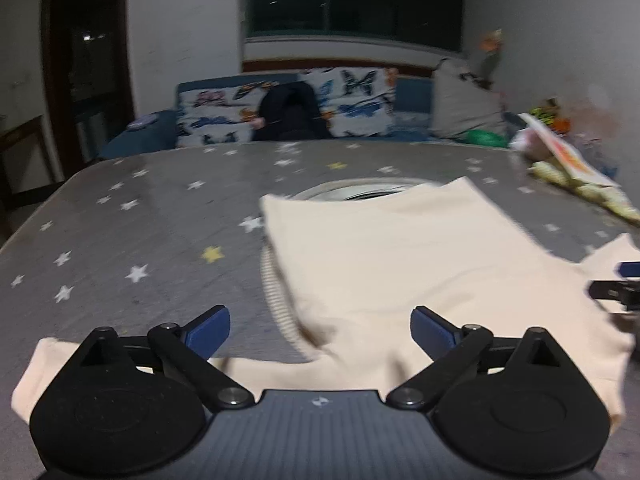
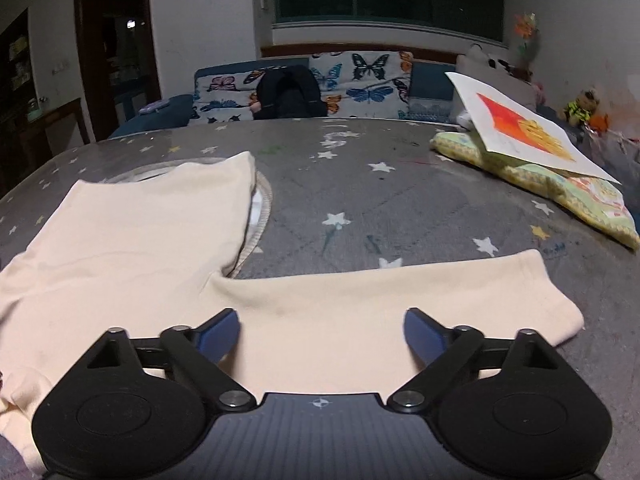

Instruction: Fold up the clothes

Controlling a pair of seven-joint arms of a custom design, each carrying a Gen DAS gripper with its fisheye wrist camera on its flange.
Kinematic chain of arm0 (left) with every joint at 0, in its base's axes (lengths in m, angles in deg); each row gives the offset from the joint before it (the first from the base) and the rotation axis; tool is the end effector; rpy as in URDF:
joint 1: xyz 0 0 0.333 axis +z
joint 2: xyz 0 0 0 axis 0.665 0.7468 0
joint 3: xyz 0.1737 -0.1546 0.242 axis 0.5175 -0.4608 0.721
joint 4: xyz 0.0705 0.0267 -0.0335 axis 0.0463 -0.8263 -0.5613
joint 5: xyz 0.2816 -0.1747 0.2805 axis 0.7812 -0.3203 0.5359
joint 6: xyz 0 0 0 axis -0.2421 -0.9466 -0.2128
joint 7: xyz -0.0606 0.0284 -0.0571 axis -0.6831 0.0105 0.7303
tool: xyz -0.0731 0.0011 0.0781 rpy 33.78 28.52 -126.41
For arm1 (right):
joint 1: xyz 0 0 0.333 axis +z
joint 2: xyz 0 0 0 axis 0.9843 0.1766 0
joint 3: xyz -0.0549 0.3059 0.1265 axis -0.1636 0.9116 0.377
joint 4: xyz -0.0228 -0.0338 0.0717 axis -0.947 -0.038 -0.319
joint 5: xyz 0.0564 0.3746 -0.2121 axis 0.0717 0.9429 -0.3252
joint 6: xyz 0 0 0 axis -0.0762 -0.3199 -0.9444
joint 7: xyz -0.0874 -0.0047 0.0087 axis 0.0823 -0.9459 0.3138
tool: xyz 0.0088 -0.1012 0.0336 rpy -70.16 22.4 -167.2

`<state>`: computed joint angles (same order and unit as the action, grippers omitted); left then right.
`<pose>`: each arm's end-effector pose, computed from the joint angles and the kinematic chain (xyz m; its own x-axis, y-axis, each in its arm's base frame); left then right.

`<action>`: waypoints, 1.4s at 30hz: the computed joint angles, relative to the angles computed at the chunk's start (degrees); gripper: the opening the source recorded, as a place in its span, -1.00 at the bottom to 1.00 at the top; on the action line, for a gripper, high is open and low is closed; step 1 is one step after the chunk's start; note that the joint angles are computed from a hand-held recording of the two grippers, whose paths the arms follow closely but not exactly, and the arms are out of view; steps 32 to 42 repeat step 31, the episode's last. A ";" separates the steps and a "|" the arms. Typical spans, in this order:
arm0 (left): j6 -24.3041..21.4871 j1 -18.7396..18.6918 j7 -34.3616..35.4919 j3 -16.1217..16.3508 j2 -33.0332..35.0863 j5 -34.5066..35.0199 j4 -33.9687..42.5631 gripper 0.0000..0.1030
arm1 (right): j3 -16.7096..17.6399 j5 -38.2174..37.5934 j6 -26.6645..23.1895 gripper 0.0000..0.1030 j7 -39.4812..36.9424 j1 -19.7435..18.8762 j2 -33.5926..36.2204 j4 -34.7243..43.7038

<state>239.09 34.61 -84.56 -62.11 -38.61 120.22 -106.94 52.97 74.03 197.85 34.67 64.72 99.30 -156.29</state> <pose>0.5492 -0.1891 0.3430 0.2263 -0.9741 -0.0040 -0.5967 -0.1354 -0.7909 0.6835 0.1598 0.3134 0.4282 -0.9035 -0.0198 -0.5804 -0.2582 -0.7723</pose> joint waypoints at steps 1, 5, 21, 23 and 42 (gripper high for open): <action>-0.22 0.05 0.35 0.07 0.26 -0.45 0.04 0.93 | 0.32 -0.40 0.44 1.00 -0.33 -0.20 0.22 -0.17; -1.02 0.16 0.92 0.42 1.27 -2.33 -0.16 0.96 | 0.61 -1.28 0.88 1.00 0.27 -0.51 0.46 -0.33; -2.72 -0.27 -0.42 0.62 1.43 -2.28 -1.07 1.00 | 0.80 -3.36 1.11 1.00 2.17 -1.03 0.61 -0.53; -2.56 -0.20 -0.53 0.66 1.45 -2.17 -1.06 1.00 | 0.82 -3.51 1.11 1.00 2.27 -1.07 0.64 -0.52; -2.76 -0.21 -1.07 0.59 1.57 -1.93 -0.97 1.00 | 0.77 -3.84 1.10 1.00 2.55 -1.08 0.69 -0.47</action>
